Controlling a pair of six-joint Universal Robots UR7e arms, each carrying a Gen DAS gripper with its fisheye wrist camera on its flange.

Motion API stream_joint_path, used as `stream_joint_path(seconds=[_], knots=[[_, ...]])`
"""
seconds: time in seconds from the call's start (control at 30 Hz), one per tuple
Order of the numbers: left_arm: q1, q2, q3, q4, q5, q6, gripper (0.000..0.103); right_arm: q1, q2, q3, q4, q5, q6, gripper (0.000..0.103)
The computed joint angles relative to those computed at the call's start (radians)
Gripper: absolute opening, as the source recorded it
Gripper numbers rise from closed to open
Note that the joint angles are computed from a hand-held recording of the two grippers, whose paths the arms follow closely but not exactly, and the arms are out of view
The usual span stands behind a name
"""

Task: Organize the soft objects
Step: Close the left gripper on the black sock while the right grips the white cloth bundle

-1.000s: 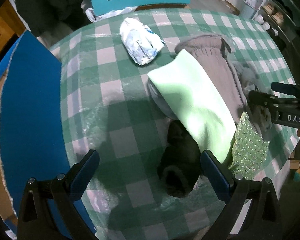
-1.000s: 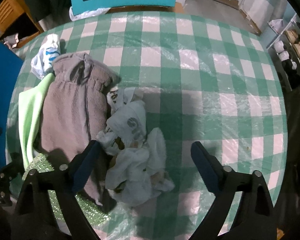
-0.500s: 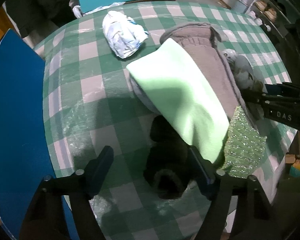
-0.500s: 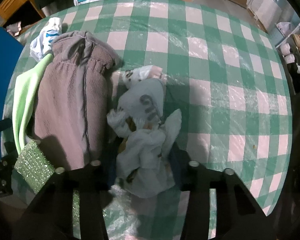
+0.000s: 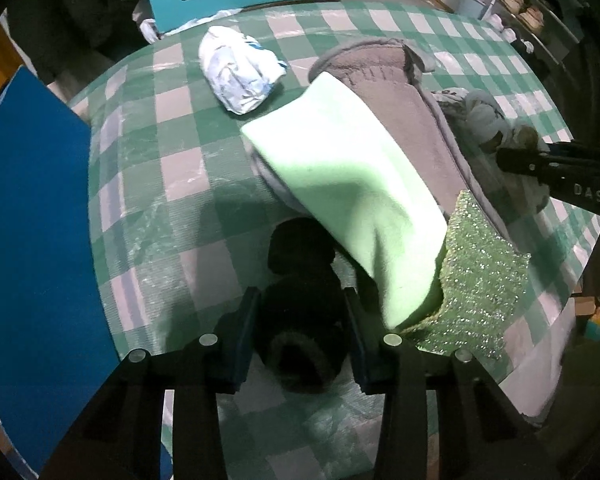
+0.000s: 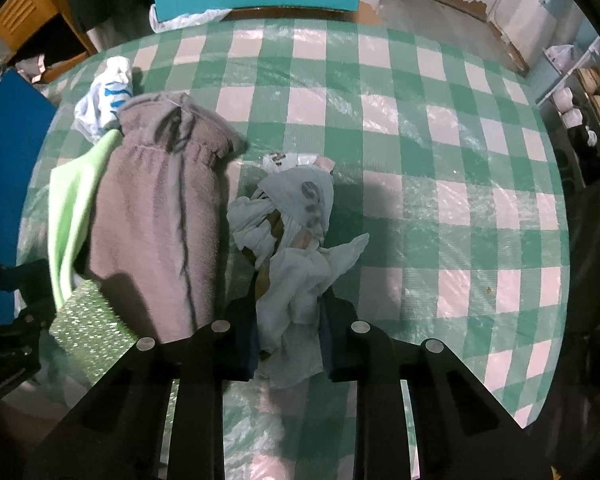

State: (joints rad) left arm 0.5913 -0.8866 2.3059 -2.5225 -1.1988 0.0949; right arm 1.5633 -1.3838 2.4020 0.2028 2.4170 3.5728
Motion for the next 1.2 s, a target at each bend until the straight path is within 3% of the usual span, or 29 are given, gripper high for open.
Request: stream_joint_path(seconds=[0.3,0.4,0.9,1.2], knots=[[-0.006,-0.070,0.014,0.010,0.019,-0.009,0.040,0.109,0.020,-0.049,0.076,0.042,0.088,0.021],[-0.004,-0.087,0.013,0.010,0.036,-0.009,0.041,0.174,0.053,-0.076,0.119,0.067,0.167,0.021],[-0.033,-0.191,0.026,0.006,0.052,-0.027,0.041,0.420,0.119,-0.150,0.270,0.142,0.382,0.021],[-0.033,-0.253,0.029,0.003,0.052,-0.016,0.040,0.510,0.170,-0.212,0.338,0.159,0.439,0.021]])
